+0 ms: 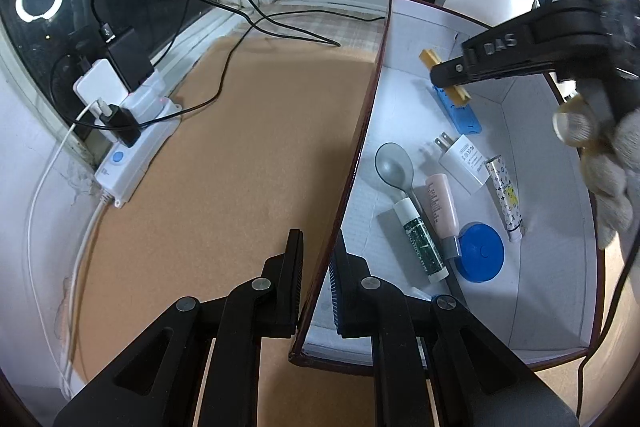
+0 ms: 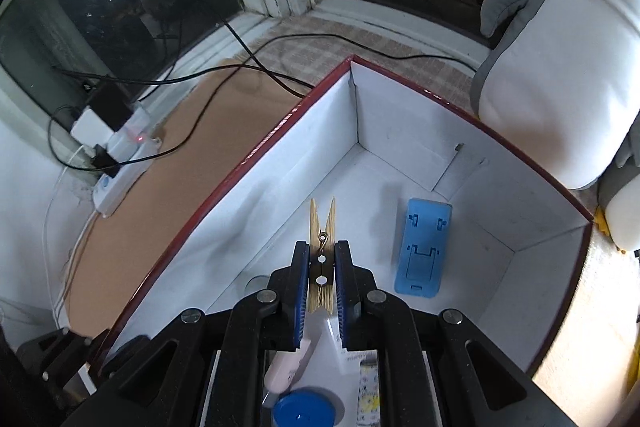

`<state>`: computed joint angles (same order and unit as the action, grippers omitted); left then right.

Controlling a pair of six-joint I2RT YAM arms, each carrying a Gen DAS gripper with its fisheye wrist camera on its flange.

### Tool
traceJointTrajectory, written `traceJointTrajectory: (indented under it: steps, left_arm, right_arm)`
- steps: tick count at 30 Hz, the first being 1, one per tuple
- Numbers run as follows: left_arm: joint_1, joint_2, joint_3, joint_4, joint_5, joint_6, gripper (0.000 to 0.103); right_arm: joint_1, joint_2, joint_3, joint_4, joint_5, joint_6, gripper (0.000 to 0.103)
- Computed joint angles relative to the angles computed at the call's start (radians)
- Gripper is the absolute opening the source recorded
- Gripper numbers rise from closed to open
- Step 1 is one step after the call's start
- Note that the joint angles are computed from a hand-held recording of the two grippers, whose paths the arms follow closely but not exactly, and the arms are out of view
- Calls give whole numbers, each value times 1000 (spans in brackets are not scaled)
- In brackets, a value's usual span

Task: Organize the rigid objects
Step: 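Carry the clothespin over the box and release it inside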

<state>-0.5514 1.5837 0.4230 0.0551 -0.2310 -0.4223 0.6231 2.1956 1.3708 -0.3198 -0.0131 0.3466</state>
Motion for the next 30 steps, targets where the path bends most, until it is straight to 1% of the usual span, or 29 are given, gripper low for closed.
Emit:
traceJointTrajectory:
  steps: [11,12,13,14,15,16,18,23,26,30]
  left_arm:
    - [4,10,1,9,7,7,11]
    - [5,11,2,10,7,8,11]
    - [6,12,2,11,8,9,11]
    - [6,13,2,12,8,9,11]
    - [7,14,1,14,9,10,11]
    - [6,13,2,11,8,8,11]
    - [6,13,3,11,7,8,11]
    - [6,13,2,11,8,8,11]
    - [7,16,3,14,7,10,11]
    - [8,19,1,21,5,15,11]
  right_arm:
    - [-1,33,61,-42,36,-18,12]
    - [0,38,72,-53,33,-20,16]
    - [1,38,75,-57,33,-22,24]
    - [4,31,71,-53,42,-23,29]
    - [6,27,67,-49,48,-24,36]
    - [8,19,61,-46,53,-26,39]
    - [11,14,61,-50,56,-27,39]
    - [13,-35,9,-25,52,-20,39]
    - [14,-82,-40,-7,47,-15,39]
    - [12,-175,-145,38,40,2,39]
